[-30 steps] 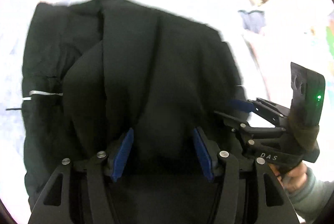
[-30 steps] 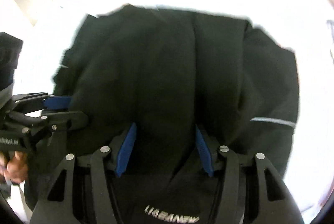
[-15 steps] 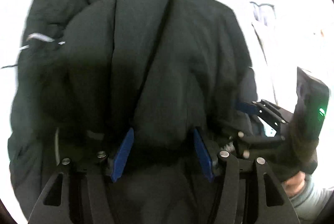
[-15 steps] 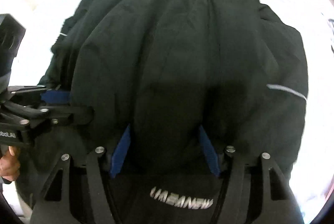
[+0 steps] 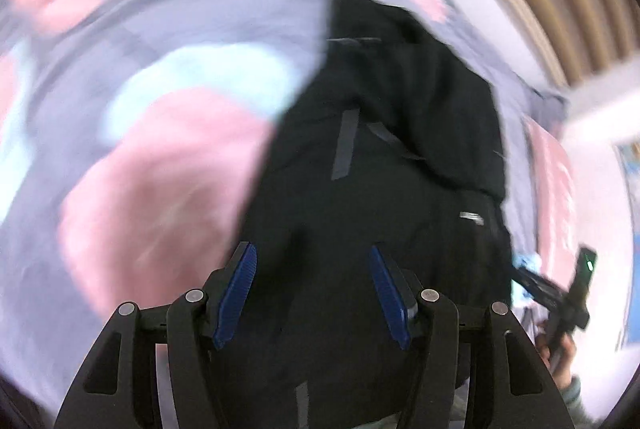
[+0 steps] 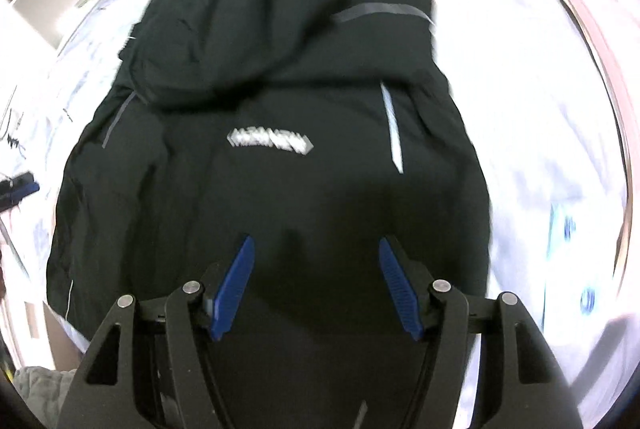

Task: Fold large clothes
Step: 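Grasp the folded black jacket edge with both grippers and lift it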

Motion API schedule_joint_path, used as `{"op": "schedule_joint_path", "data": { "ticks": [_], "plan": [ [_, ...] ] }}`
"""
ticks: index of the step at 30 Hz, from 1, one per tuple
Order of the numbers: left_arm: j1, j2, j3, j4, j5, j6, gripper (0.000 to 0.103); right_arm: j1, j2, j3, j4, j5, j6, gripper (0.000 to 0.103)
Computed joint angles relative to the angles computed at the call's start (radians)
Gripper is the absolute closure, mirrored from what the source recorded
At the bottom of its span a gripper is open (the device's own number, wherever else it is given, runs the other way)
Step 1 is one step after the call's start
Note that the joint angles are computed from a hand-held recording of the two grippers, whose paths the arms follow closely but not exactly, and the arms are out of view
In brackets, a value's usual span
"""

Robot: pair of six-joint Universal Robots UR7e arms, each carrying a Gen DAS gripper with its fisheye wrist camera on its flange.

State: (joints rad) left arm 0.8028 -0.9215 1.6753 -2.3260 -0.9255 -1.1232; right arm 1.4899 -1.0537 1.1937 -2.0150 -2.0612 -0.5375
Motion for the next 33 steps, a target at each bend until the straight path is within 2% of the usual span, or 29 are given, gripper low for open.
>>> {"op": "schedule_joint_path", "data": {
  "ticks": [2, 6, 11, 15, 19, 21, 23, 26, 29, 30, 31, 33],
  "plan": [
    [-0.003, -0.054, 0.087, -0.021, -0.023, -0.071, 0.043, -0.019, -0.034, 0.034, 0.002, -0.005, 0.017, 0.036],
    [0.01, -0.095, 0.203, -0.128, -0.111, -0.101, 0.043, -0.05, -0.069, 0.057, 0.016, -0.014, 0.054, 0.036],
    [0.034, -0.075, 0.23, -0.099, -0.152, -0.147, 0.043, -0.067, -0.114, 0.105, -0.004, -0.053, 0.052, 0.036],
    [0.038, -0.052, 0.235, -0.134, -0.19, -0.09, 0.043, -0.077, -0.16, 0.155, -0.037, -0.103, 0.036, 0.036],
    [0.022, -0.021, 0.224, -0.259, -0.238, 0.026, 0.043, -0.104, -0.197, 0.173, -0.035, -0.13, 0.064, 0.036],
    [0.015, -0.016, 0.239, -0.367, -0.27, 0.09, 0.043, -0.129, -0.213, 0.168, -0.006, -0.113, 0.091, 0.036],
    [0.012, 0.005, 0.229, -0.404, -0.279, 0.111, 0.042, -0.154, -0.221, 0.161, 0.029, -0.093, 0.125, 0.036],
    [0.018, 0.022, 0.209, -0.342, -0.267, 0.075, 0.042, -0.2, -0.222, 0.14, 0.116, -0.004, 0.186, 0.036],
    [0.016, 0.027, 0.205, -0.266, -0.247, 0.023, 0.043, -0.225, -0.218, 0.146, 0.15, 0.027, 0.225, 0.036],
    [0.014, 0.025, 0.2, -0.227, -0.239, 0.009, 0.043, -0.227, -0.219, 0.151, 0.157, 0.029, 0.23, 0.042],
    [0.012, 0.015, 0.194, -0.172, -0.225, -0.003, 0.045, -0.225, -0.226, 0.166, 0.146, 0.035, 0.223, 0.056],
    [-0.004, 0.012, 0.17, -0.093, -0.191, 0.0, 0.077, -0.211, -0.245, 0.191, 0.127, 0.051, 0.187, 0.059]
  ]
}}
